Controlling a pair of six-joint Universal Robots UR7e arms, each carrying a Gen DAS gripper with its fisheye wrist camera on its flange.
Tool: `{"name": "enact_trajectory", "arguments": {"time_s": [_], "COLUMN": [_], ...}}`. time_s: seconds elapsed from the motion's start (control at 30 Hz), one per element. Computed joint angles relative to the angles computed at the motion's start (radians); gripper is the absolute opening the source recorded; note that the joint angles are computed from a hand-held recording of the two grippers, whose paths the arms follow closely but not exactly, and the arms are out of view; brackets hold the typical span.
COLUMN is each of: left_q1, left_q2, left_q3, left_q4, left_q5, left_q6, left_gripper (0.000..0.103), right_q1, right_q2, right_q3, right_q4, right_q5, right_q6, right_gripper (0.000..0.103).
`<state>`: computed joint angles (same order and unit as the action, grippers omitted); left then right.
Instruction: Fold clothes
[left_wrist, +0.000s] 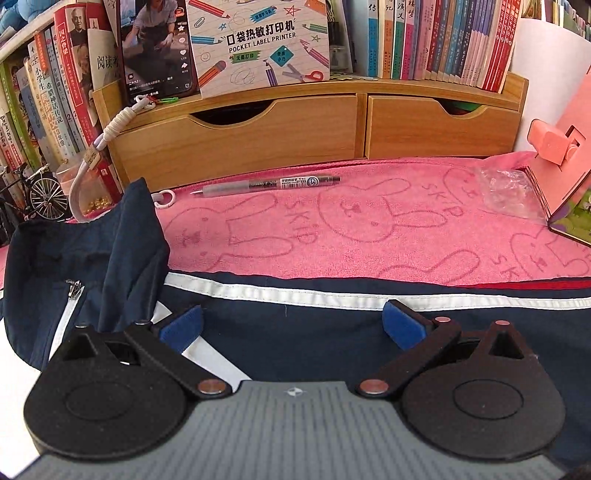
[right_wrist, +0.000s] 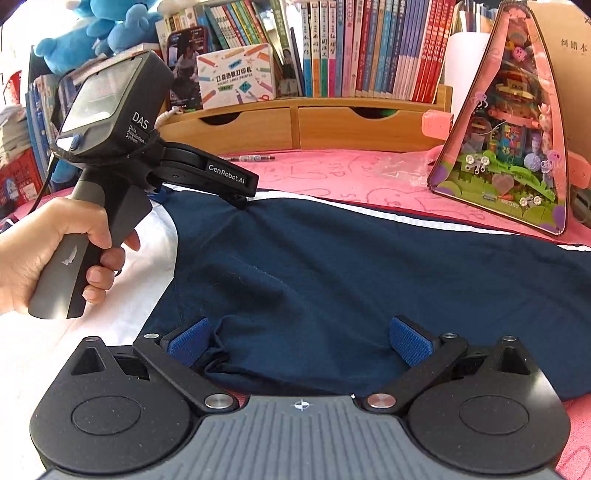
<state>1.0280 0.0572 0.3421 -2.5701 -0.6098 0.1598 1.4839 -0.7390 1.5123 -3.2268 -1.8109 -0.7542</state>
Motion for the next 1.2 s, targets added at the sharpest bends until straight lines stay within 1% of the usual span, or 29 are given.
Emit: {"name": "enact_trajectory", "arguments": {"time_s": [0.13, 0.2, 0.23, 0.27, 0.33, 0.4, 0.43, 0.5, 0.53, 0.57, 0.6, 0.67, 0.77, 0.83, 0.87, 0.93, 0.97, 1.0, 1.03, 1.07, 1.13, 1.17, 1.2], "left_q1": [0.005, 0.007, 0.006, 0.005, 0.005, 0.008, 0.009, 0.012, 0.013, 0.014, 0.014, 0.014, 0.014, 0.014, 0.013, 0.013, 0.013, 0.013, 0.013, 0.013, 0.014, 0.014, 0.013], "left_q2": [0.006, 0.022, 0.036, 0.055, 0.081, 0.067, 0.06, 0.047, 0.042, 0.039, 0.039, 0.041, 0.04, 0.04, 0.041, 0.043, 0.041, 0.04, 0.04, 0.038, 0.037, 0.037, 0.037], "left_q3": [0.001, -0.011, -0.029, -0.065, -0.115, -0.093, -0.081, -0.061, -0.054, -0.05, -0.049, -0.05, -0.047, -0.046, -0.047, -0.049, -0.047, -0.043, -0.043, -0.042, -0.04, -0.04, -0.04], "left_q4": [-0.051, -0.107, -0.125, -0.115, -0.101, -0.101, -0.102, -0.102, -0.101, -0.1, -0.101, -0.105, -0.107, -0.109, -0.11, -0.11, -0.111, -0.113, -0.113, -0.113, -0.112, -0.112, -0.113], "left_q5": [-0.018, -0.021, -0.018, -0.011, -0.006, -0.017, -0.022, -0.033, -0.038, -0.041, -0.041, -0.04, -0.042, -0.041, -0.041, -0.04, -0.041, -0.041, -0.041, -0.043, -0.044, -0.044, -0.044], "left_q6": [0.025, 0.073, 0.098, 0.108, 0.117, 0.101, 0.092, 0.077, 0.071, 0.066, 0.066, 0.069, 0.067, 0.067, 0.068, 0.068, 0.068, 0.068, 0.068, 0.066, 0.065, 0.065, 0.065], "left_gripper": [0.103, 0.103, 0.103, 0.103, 0.103, 0.103, 0.103, 0.103, 0.103, 0.103, 0.103, 0.103, 0.103, 0.103, 0.103, 0.103, 0.103, 0.103, 0.103, 0.103, 0.103, 0.103, 0.103], "right_q1": [0.001, 0.001, 0.001, 0.0, -0.015, -0.054, -0.072, -0.1, -0.108, -0.115, -0.122, -0.144, -0.175, -0.183, -0.186, -0.178, -0.174, -0.175, -0.175, -0.178, -0.182, -0.184, -0.184], "right_q2": [0.002, 0.001, 0.001, 0.0, -0.012, -0.051, -0.072, -0.104, -0.11, -0.108, -0.1, -0.09, -0.097, -0.087, -0.08, -0.046, -0.037, -0.033, -0.03, -0.031, -0.033, -0.041, -0.047], "right_q3": [-0.001, 0.0, 0.0, 0.006, 0.04, 0.098, 0.113, 0.105, 0.086, 0.053, 0.024, -0.027, -0.064, -0.09, -0.105, -0.15, -0.168, -0.179, -0.188, -0.191, -0.192, -0.175, -0.159], "right_q4": [-0.002, -0.003, -0.006, -0.025, -0.124, -0.263, -0.307, -0.316, -0.313, -0.32, -0.333, -0.337, -0.288, -0.27, -0.267, -0.286, -0.281, -0.276, -0.271, -0.27, -0.27, -0.289, -0.312], "right_q5": [-0.005, -0.004, -0.004, -0.001, 0.03, 0.101, 0.111, 0.072, 0.021, -0.057, -0.114, -0.174, -0.126, -0.118, -0.119, -0.157, -0.17, -0.165, -0.161, -0.157, -0.146, -0.123, -0.103], "right_q6": [-0.003, -0.001, 0.002, 0.021, 0.118, 0.254, 0.327, 0.429, 0.453, 0.467, 0.472, 0.491, 0.532, 0.518, 0.51, 0.477, 0.472, 0.477, 0.484, 0.501, 0.532, 0.535, 0.534], "right_gripper": [0.103, 0.103, 0.103, 0.103, 0.103, 0.103, 0.103, 0.103, 0.103, 0.103, 0.103, 0.103, 0.103, 0.103, 0.103, 0.103, 0.098, 0.08, 0.069, 0.054, 0.035, 0.022, 0.019]}}
